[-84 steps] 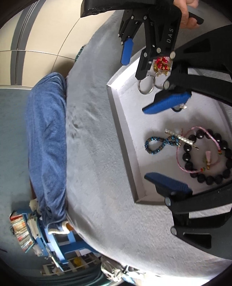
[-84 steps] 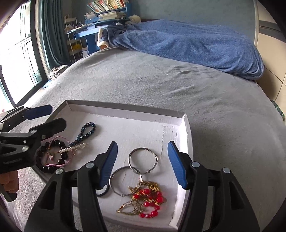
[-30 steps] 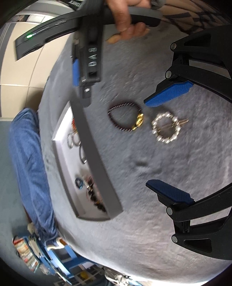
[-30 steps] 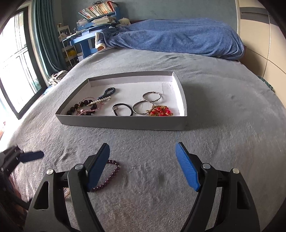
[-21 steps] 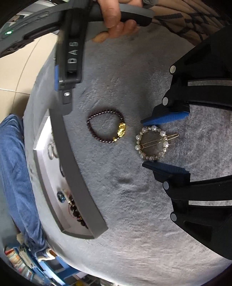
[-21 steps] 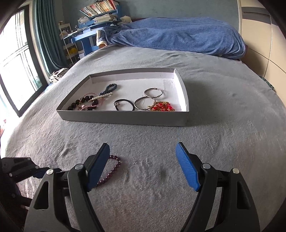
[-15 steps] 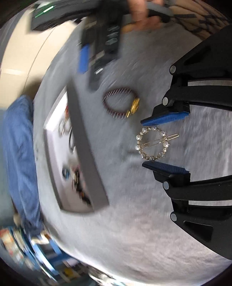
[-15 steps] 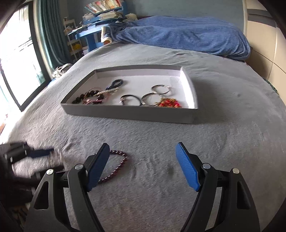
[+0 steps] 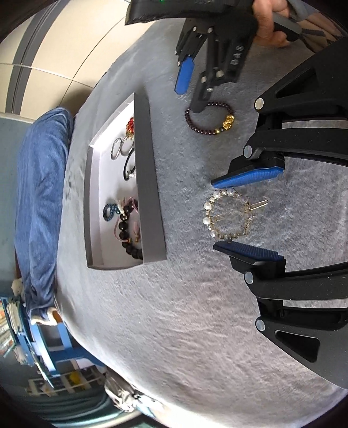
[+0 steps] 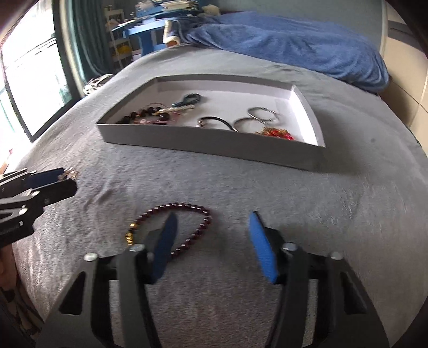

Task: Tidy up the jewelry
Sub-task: 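Grasp the pearl ring hair clip with the left tool while the right tool grasps the garnet bead bracelet, then carry both items into the tray and open both tools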

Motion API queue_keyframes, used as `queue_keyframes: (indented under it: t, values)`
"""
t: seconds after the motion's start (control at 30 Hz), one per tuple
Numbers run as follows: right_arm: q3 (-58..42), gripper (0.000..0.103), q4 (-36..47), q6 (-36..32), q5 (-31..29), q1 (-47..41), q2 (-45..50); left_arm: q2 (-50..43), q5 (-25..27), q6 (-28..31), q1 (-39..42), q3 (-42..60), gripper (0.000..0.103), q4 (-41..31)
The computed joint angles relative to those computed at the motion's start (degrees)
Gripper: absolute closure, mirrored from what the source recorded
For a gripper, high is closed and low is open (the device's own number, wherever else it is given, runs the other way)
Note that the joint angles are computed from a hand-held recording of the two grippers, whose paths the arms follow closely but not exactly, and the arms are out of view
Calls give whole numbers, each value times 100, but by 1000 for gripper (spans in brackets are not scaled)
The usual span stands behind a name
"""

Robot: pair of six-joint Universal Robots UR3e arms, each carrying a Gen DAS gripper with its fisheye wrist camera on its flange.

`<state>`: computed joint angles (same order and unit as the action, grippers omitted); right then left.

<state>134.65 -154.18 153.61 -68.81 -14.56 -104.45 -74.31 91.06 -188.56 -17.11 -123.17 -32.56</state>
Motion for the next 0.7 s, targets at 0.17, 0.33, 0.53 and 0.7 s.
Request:
queue_keyframes:
  t: [0.17, 0.33, 0.53, 0.7]
  values:
    - [-32, 60, -145, 22, -121, 177, 269, -172, 109, -44, -166, 74, 61, 143]
    - [2, 84, -248, -125, -101, 352, 352, -165, 87, -52, -179, 71, 61, 205]
    - [-37, 97, 75, -293, 342, 178, 137, -227, 112, -5, -164, 180, 61, 272]
    - [-4, 97, 223, -301, 851, -136, -323, -283, 79, 180, -6, 403, 61, 321]
